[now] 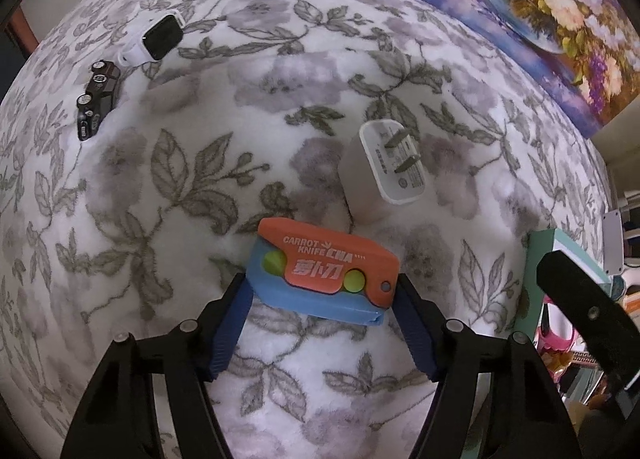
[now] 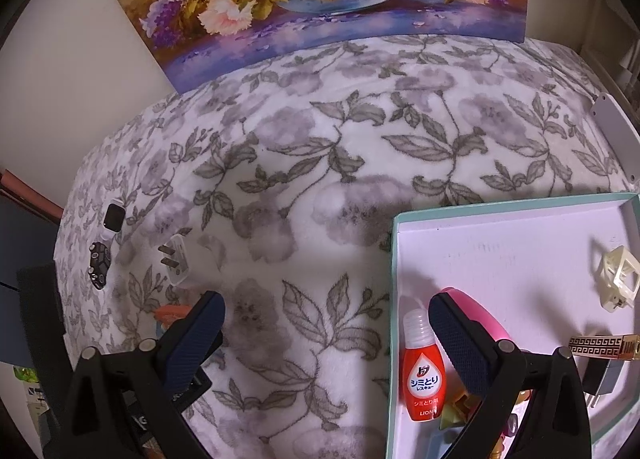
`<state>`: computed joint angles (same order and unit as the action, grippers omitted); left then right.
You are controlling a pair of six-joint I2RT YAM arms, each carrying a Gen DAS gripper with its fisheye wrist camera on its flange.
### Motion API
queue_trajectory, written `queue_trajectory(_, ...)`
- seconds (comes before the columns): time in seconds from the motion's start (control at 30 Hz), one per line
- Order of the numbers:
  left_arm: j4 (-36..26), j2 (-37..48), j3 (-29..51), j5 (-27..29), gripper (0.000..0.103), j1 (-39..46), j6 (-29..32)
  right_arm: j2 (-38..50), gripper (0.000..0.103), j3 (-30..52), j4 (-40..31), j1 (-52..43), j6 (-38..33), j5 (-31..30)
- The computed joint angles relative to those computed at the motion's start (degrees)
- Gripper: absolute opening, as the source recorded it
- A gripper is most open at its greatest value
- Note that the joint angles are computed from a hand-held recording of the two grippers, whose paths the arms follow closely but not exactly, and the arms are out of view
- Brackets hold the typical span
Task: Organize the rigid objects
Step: 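Close the left tool on the orange-and-blue carrot-knife toy, then grasp the white plug with the right tool while the left tool lifts the toy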
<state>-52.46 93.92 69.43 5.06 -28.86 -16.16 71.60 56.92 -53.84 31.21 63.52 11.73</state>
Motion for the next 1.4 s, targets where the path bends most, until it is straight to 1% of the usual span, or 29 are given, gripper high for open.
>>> queue_trajectory(0.07,-0.45,-0.83,-0.07,-0.06,0.069,1.31,1.24,0.12,0.103,0.05,0.0,0.12,-0.1,0.08)
queue_trajectory(0.13,-1.19,-1.87,-0.03,0.25,0.068,2.64,1.98,0.43,0.103,0.18,0.1,0.26,-0.2,0.15)
queue_trajectory(0.23,-1.03,-1.73,0.11,0.86,0.068,3.98,2.95,1.01,0.103,0.69,0.13,0.66,-0.44,0.46)
queue_trajectory(0.5,-0.65,-1.46,-0.36,-2.05,0.068,6.1,4.44,3.37,0.103,3.23,-0.02,2.15,-1.19,1.87)
queue_trajectory(0.6,-0.47,-1.49,-0.91,-1.38,0.067,8.7,4.91,4.76,0.103,4.18,0.31,2.67,-1.57,2.32)
queue_trajectory(0.77,-0.17,-1.69,-1.17,-0.74,0.067,12.57,5.92,7.21,0.103,5.64,2.65,3.88,-2.86,3.19)
queue_trajectory(0.87,0.36,-1.57,-1.4,0.03,0.067,15.06,6.88,9.29,0.103,6.53,5.07,4.28,-4.46,2.36)
queue_trajectory(1.0,0.94,-0.83,-1.08,1.55,0.067,19.78,9.65,12.34,0.103,6.86,8.4,4.0,-5.82,0.98)
queue_trajectory(1.2,1.76,0.47,-0.12,1.39,0.067,23.73,12.18,15.95,0.093,7.23,12.52,3.12,-7.0,-1.73)
queue_trajectory(1.3,2.05,1.06,0.47,1.15,0.067,24.78,13.61,17.72,0.087,8.08,14.2,3.1,-7.98,-2.37)
queue_trajectory(1.4,2.39,2.05,1.32,0.95,0.067,25.65,14.79,20.14,0.078,9.76,14.56,2.9,-8.76,-2.77)
